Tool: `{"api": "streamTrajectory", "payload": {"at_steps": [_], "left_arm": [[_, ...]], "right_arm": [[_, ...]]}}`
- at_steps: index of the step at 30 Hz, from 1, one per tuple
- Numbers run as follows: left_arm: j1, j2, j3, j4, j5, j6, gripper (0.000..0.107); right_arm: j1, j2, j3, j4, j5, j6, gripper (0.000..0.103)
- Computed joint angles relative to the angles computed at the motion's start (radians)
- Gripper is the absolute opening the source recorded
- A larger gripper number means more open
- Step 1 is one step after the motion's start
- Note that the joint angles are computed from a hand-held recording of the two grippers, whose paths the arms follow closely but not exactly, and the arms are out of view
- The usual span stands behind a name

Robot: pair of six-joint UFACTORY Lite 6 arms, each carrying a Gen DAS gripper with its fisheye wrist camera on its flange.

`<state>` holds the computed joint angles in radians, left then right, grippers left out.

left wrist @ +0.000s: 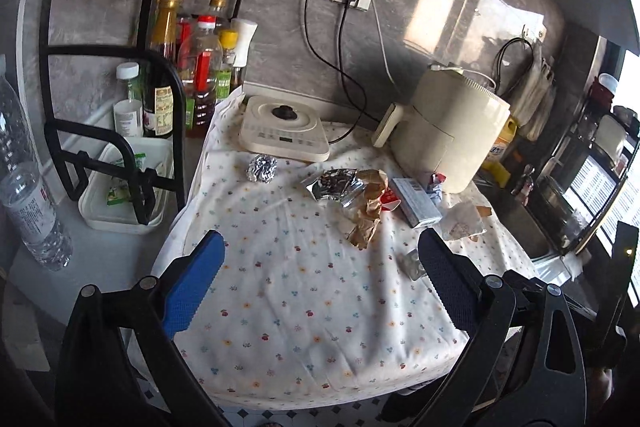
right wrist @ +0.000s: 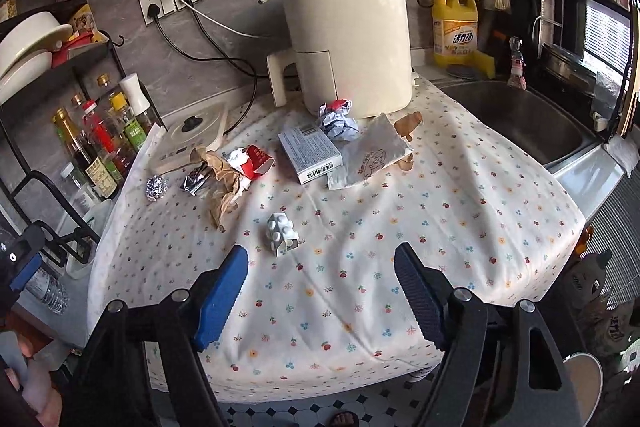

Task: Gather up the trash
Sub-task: 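Grasp the white blister pack with the right gripper while the left grasps the foil wrapper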

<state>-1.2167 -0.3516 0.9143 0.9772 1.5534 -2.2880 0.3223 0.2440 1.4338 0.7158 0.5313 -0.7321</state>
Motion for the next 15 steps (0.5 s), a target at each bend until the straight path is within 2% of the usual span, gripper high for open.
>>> {"api": "streamTrajectory", "payload": {"at_steps": [7,10,15], "left_arm": [[0.226,-0.066,-0.151,0.044,-0.296,0.02,0.083],[0.334,-0.056,-0.174,0.08,-0.424,0.049,0.082],[0.515,-0.017,-0.183,0.142,-0.637,0.1,0.077]], "right_arm": [[0.05,0.13,0.124,-0.099,0.007,0.102,0.062],[0.07,0.203,0.201,-0.151,0.02,0.159,0.056],[0.116,0.328,0.342,-0.228,0.032,0.256,0.054]]}}
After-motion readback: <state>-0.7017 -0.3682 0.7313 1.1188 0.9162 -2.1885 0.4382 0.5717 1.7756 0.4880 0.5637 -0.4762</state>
